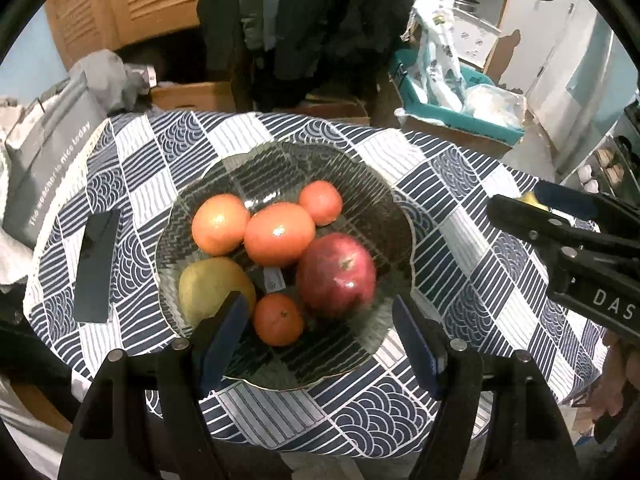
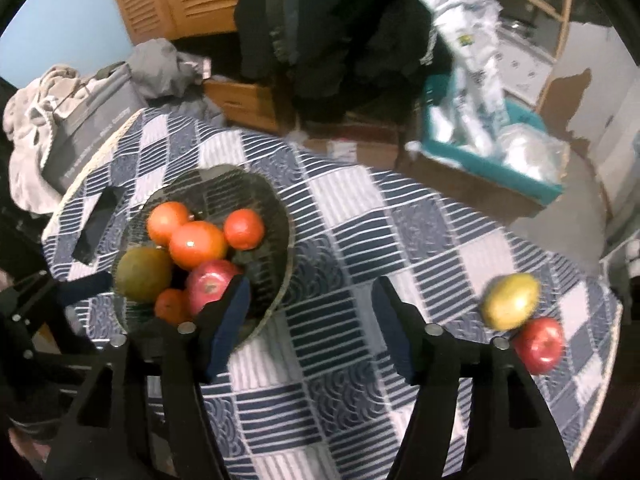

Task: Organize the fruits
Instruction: 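Withdraw both tools from the plate toward the last pear and red apple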

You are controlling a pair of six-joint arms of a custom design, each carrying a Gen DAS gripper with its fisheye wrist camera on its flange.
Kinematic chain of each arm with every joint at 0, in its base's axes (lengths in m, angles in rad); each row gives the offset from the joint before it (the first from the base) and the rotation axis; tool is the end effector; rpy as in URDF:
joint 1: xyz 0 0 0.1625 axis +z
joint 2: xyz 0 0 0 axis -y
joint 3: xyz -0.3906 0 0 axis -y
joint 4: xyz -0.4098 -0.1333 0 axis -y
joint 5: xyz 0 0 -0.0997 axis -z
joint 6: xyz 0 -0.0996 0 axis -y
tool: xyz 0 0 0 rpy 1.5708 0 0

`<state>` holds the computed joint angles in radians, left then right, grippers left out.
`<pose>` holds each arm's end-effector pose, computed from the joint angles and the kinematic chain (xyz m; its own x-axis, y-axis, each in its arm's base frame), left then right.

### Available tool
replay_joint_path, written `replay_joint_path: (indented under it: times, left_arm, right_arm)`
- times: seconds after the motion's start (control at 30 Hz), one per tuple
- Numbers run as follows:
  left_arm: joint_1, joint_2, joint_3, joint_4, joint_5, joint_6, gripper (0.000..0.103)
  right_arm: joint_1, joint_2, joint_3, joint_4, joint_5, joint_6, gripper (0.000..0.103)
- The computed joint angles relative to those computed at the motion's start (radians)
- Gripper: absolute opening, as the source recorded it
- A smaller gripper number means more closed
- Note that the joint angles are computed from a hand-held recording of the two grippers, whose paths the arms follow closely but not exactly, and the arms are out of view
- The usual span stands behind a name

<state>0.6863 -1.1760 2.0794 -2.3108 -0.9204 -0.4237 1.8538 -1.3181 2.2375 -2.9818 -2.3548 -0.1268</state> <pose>-0.2559 -0.4599 0.1068 -0.7041 0.3611 -0.6115 0.5198 0.8487 -0.0973 0.1910 -0.4311 0.1997 -0.7357 0.0143 0.6772 -0.3420 0.8552 -0.3895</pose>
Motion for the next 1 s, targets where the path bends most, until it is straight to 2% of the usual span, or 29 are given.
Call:
replay_joint_path:
  times: [0.1, 0.47, 0.53, 1.0]
  left_arm:
    - [-0.021, 0.0, 0.003, -0.007, 0.006, 0.007, 0.076]
    - [-0.101, -0.008, 0.01, -0.008, 0.011, 0.01, 0.078]
    - [-0.118, -0.011, 0.014, -0.015, 0.014, 0.012, 0.081]
    - [-0.206, 0.009, 0.004, -0.031, -0.008, 0.023, 0.081]
  right_arm:
    - [0.015, -0.026, 0.015, -0.004, -0.051, 0.005, 0.071]
    - [0.044, -0.172, 0.095, 0.008, -0.148, 0.049, 0.074]
    - [0.05, -0.197, 0.109, 0.01, -0.16, 0.053, 0.075]
    - [0.075, -0.364, 0.193, 0.062, -0.239, 0.079, 0.076]
